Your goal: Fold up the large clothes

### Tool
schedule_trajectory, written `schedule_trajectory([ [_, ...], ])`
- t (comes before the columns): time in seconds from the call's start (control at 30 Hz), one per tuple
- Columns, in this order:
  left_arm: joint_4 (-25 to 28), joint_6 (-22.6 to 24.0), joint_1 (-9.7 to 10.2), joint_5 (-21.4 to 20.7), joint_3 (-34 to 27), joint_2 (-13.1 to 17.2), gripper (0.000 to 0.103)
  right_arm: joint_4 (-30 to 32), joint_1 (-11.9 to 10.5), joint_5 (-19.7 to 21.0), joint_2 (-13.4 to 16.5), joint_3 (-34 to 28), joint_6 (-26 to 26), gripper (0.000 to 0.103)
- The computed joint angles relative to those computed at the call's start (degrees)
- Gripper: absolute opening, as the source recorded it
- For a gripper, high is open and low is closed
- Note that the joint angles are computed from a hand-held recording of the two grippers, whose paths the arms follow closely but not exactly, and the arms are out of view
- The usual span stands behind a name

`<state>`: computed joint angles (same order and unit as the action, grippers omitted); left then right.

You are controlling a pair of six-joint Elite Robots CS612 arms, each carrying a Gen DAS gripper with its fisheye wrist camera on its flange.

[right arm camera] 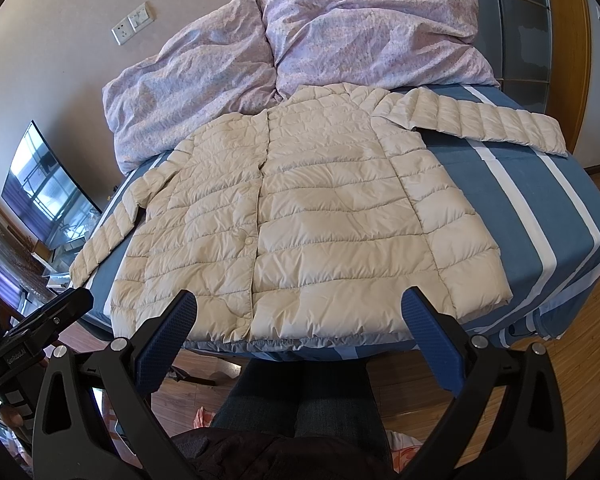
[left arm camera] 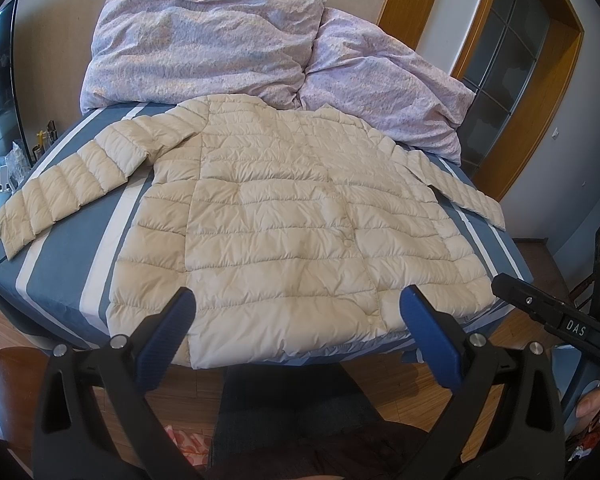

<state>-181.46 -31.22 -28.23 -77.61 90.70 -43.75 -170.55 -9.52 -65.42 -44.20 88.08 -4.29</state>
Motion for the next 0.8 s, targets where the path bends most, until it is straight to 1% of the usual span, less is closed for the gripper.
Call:
schedule_trajectory([
  [0.3,0.05,0.02,0.0,0.01,-0.02,0.0,0.101,0.04,-0.08,0.03,0.08,-0.14,0.18,0.102],
  [0.4,0.33,0.05,0.0,0.12,-0.05,-0.02,0.101,0.19,-0.38,0.12,0.76,-0.99,0.4,0.102],
  [0.53,0.67,-0.37,0.15,-0.32,-0.08,-0.02,0.101,0.42,-0.32,-0.28,0.78,-1.22,1.11,0.102],
  [0.63,1.6,-0.5,0.55,-0.64,-0.6,0.17,0.101,1.17,-0.25,-0.87,1.61,-2.61,1.65,0.102],
  [0.67,2.06,-0.61,0.65,-0.64,-1.34,0.75,0.101,1.32,-0.24,-1.13,1.89,-3.05,1.82,0.102],
  [0.73,2.81,-0.81,0.71,-0.48,-1.65,0.87,0.101,1.96,-0.2,-1.45,2.45,-4.05,2.3,0.102],
  [0.8,4.04,-0.72,1.21,-0.42,-3.14,1.69,0.101,2.26,-0.23,-1.93,3.23,-5.27,3.29,0.102],
])
